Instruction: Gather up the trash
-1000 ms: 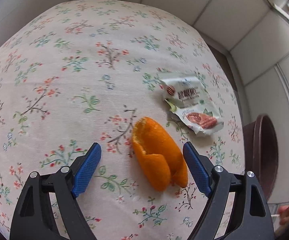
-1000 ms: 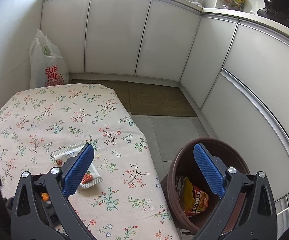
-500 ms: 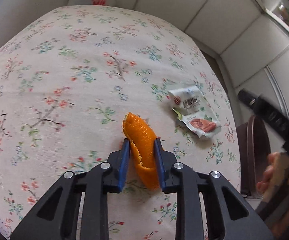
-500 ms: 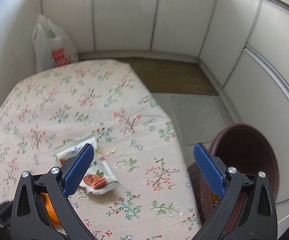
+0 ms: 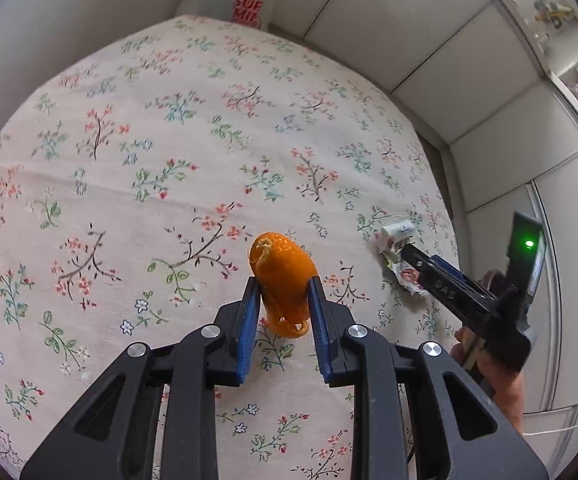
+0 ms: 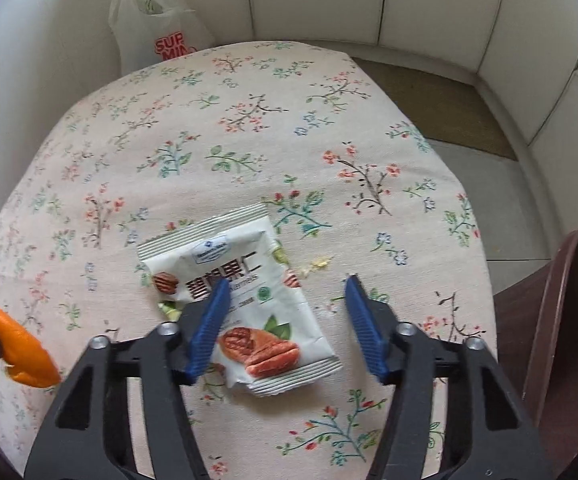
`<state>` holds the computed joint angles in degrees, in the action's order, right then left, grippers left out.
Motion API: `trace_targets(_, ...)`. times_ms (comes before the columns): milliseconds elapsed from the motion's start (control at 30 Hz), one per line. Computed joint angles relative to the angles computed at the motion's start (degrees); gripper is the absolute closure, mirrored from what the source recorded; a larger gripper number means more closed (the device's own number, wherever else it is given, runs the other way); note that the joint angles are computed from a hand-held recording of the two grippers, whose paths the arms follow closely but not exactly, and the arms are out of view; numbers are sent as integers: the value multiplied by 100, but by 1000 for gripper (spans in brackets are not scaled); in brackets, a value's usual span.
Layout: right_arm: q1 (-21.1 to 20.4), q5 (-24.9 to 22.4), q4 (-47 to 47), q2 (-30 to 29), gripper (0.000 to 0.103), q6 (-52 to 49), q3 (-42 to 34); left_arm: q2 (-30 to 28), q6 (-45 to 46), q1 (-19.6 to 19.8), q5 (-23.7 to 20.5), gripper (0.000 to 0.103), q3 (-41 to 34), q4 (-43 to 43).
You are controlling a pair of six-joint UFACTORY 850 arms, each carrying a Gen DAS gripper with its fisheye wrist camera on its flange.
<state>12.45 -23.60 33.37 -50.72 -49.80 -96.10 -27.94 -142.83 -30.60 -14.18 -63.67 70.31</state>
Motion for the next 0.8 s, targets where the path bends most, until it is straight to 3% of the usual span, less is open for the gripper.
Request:
trace_targets(33,9,10,35,32,74,-47,46,25,-199,14,42,78,58,172)
trace_targets(100,27,6,120,100,83,-169,144,-10,-61,1,-65,78,-6,70)
trace_targets(267,-11,56,1064,331,97,-1012,414,-26,365,-130,-519,78,-125,-250)
trace_targets(467,-63,197,2732,769,100,-2669,862,-19,471,-229,-889,78,-237,-297)
trace_targets(800,-390,21,4266,1356,100,-4206,1322,-115,942,-514,-1608,78,-636,-375)
